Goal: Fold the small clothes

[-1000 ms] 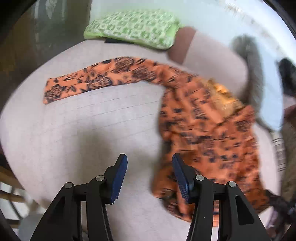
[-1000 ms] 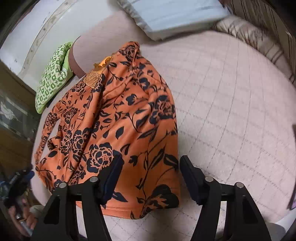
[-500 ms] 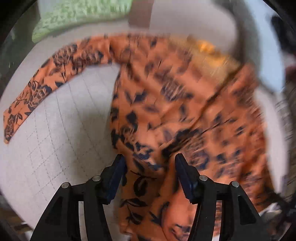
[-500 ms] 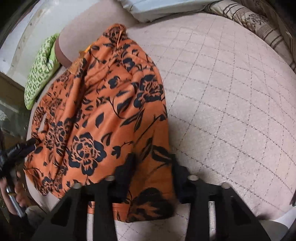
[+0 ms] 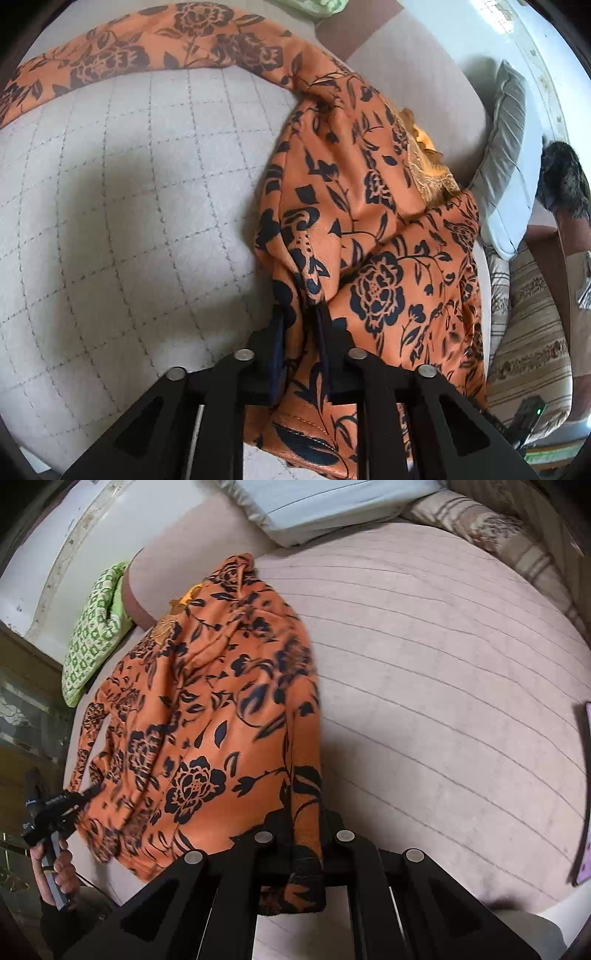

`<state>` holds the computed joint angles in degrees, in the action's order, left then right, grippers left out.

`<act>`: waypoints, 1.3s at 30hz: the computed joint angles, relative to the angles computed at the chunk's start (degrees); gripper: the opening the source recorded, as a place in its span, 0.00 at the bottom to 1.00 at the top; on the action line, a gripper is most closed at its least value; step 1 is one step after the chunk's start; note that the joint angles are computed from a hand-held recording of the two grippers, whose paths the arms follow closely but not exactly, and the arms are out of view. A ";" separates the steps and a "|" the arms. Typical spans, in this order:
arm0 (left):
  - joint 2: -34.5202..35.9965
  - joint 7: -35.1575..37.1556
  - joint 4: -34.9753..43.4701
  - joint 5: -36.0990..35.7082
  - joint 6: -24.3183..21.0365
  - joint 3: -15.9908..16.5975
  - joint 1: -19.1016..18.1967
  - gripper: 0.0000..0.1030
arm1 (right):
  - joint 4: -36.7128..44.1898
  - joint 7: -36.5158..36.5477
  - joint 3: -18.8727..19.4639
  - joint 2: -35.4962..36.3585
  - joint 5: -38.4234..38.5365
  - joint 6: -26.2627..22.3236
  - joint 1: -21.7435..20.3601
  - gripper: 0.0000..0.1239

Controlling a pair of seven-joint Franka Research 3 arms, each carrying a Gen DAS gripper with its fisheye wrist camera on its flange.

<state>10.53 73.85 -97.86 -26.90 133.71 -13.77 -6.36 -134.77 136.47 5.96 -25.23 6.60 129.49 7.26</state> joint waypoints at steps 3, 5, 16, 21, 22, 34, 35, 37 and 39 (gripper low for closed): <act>0.75 -2.37 0.31 6.32 0.46 0.54 -1.36 0.31 | 1.72 0.40 1.04 1.71 -2.16 -2.47 -0.11 0.04; 0.68 -0.79 -0.17 5.28 0.94 -0.09 -0.90 0.10 | 4.55 0.81 2.03 4.71 -5.13 -5.59 0.03 0.04; -12.37 1.37 -11.58 6.44 -2.48 3.80 -0.34 0.00 | 3.99 1.91 2.52 -5.39 -5.52 -12.92 0.58 0.03; -7.01 -11.79 -6.80 25.23 -5.62 2.75 -2.09 0.00 | 7.84 0.82 1.52 3.94 -4.26 -19.60 1.24 0.06; -7.03 -8.58 -7.53 21.95 -3.38 2.49 -1.94 0.02 | 8.76 0.59 1.58 5.09 -4.86 -20.24 1.56 0.10; -5.02 -1.34 -5.48 15.51 -4.20 1.84 -2.85 0.42 | 13.13 6.37 4.60 1.95 -17.02 -9.29 3.85 0.52; -3.69 -2.31 -4.03 14.44 -5.65 1.86 -2.67 0.38 | 13.51 5.41 4.08 3.13 -15.40 -6.37 4.31 0.52; -3.08 -5.05 -3.72 16.86 -5.55 1.98 -2.90 0.10 | 14.47 4.57 4.07 5.84 -12.84 -3.13 5.18 0.52; -4.68 -2.48 -5.84 11.55 -3.87 1.82 -1.51 0.06 | 15.09 2.95 4.02 8.23 -10.28 0.73 6.64 0.52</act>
<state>5.85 71.37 -103.70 -15.34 129.83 -11.95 -7.87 -119.69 139.42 9.98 -16.99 -3.68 130.22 13.91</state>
